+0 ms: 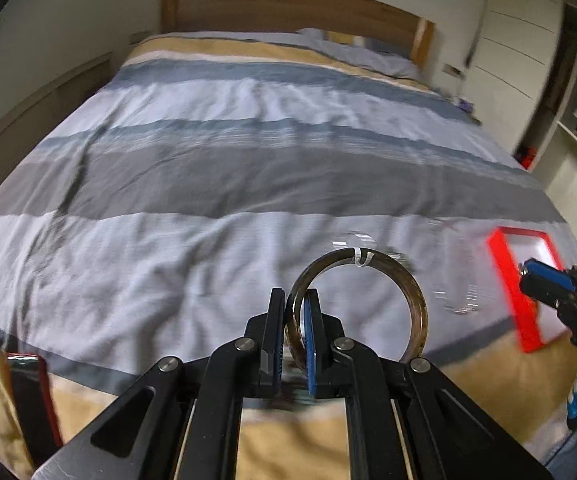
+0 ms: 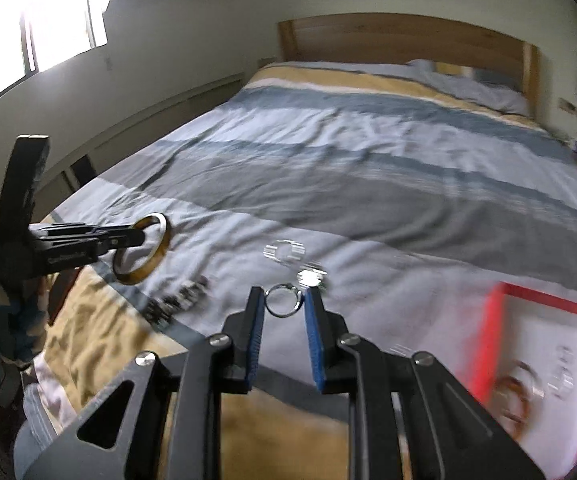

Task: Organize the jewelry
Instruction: 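Carry the bangle and ring into the red box and open both tools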

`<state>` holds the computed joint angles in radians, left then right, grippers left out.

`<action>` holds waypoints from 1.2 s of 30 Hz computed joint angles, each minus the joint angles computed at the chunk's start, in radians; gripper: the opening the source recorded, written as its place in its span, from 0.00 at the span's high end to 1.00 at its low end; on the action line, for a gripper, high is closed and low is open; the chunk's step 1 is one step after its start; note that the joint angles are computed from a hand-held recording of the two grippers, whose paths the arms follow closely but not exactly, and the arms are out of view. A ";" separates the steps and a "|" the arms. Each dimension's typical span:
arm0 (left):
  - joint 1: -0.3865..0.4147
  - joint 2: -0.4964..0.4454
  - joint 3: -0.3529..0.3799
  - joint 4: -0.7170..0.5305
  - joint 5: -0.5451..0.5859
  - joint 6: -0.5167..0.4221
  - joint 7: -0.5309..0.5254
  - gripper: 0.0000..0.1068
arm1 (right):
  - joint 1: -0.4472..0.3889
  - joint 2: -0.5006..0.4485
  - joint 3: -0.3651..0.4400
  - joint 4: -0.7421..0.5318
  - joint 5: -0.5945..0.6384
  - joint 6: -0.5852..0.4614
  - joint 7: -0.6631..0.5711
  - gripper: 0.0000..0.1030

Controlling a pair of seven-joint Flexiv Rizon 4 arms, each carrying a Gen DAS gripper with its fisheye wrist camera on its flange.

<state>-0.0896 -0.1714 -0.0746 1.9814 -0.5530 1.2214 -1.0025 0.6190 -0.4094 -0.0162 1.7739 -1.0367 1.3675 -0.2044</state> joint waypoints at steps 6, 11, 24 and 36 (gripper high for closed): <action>-0.081 -0.009 -0.060 -0.021 -0.003 -0.012 -0.013 0.92 | -0.094 0.210 0.008 0.244 -0.118 -0.053 0.125 0.81; -0.165 -0.088 -0.106 -0.115 0.053 -0.032 -0.069 0.92 | -0.218 0.327 0.050 0.403 -0.126 -0.080 0.146 0.81; -0.384 -0.453 -0.051 -0.641 0.391 -0.233 -0.340 0.92 | -0.439 0.240 0.076 0.406 0.077 0.062 -0.217 0.81; -0.449 -0.607 0.034 -0.881 0.560 -0.366 -0.482 0.92 | -0.391 0.084 0.085 0.229 0.422 -0.070 -0.662 0.81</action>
